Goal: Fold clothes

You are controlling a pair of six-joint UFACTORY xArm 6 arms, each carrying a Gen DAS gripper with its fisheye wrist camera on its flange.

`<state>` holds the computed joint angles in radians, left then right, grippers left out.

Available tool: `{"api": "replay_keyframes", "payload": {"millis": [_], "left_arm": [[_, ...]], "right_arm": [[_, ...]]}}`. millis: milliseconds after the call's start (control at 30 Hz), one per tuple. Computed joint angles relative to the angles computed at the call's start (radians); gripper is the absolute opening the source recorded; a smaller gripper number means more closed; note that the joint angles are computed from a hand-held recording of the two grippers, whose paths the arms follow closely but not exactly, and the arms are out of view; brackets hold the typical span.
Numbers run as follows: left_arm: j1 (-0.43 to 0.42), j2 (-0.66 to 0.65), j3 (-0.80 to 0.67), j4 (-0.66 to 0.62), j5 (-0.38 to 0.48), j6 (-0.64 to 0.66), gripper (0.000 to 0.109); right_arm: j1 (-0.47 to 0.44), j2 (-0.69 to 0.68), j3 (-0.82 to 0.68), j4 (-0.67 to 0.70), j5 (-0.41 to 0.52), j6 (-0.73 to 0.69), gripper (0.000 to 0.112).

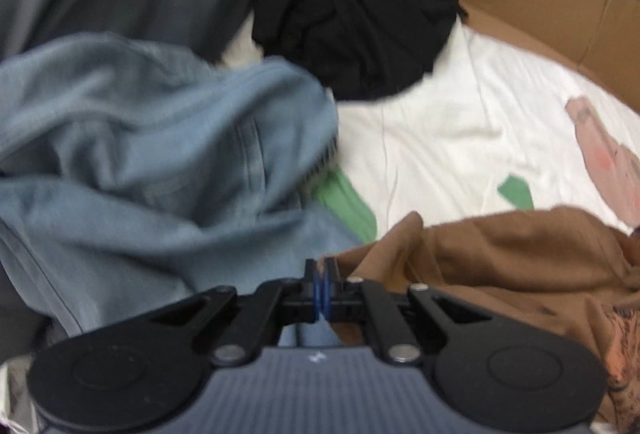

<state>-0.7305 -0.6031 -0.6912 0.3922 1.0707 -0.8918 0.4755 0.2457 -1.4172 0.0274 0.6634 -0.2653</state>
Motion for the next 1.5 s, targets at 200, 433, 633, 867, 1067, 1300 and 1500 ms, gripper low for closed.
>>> {"api": "replay_keyframes", "payload": {"millis": [200, 433, 633, 867, 1067, 1300, 1500], "left_arm": [[-0.06, -0.042, 0.0, 0.017, 0.023, -0.035, 0.013], [-0.08, -0.02, -0.035, 0.018, -0.035, -0.09, 0.039], [-0.119, 0.073, -0.035, -0.037, -0.174, -0.113, 0.04], [-0.171, 0.196, -0.034, -0.07, -0.35, -0.117, 0.053], [-0.193, 0.315, -0.083, -0.123, -0.336, -0.034, 0.058], [-0.212, 0.362, -0.084, -0.099, -0.323, 0.043, 0.07], [-0.21, 0.352, -0.046, -0.085, -0.339, 0.041, 0.029]], "right_arm": [[-0.017, -0.019, 0.013, -0.01, 0.004, 0.042, 0.018], [0.025, -0.054, 0.029, 0.107, -0.005, -0.048, 0.037], [0.072, -0.064, 0.022, 0.259, 0.096, -0.124, 0.041], [0.123, -0.075, 0.047, 0.337, 0.165, -0.174, 0.046], [0.149, -0.062, 0.048, 0.342, 0.207, -0.174, 0.047], [0.167, -0.054, 0.066, 0.325, 0.245, -0.172, 0.051], [0.173, -0.057, 0.09, 0.328, 0.228, -0.212, 0.051]]}}
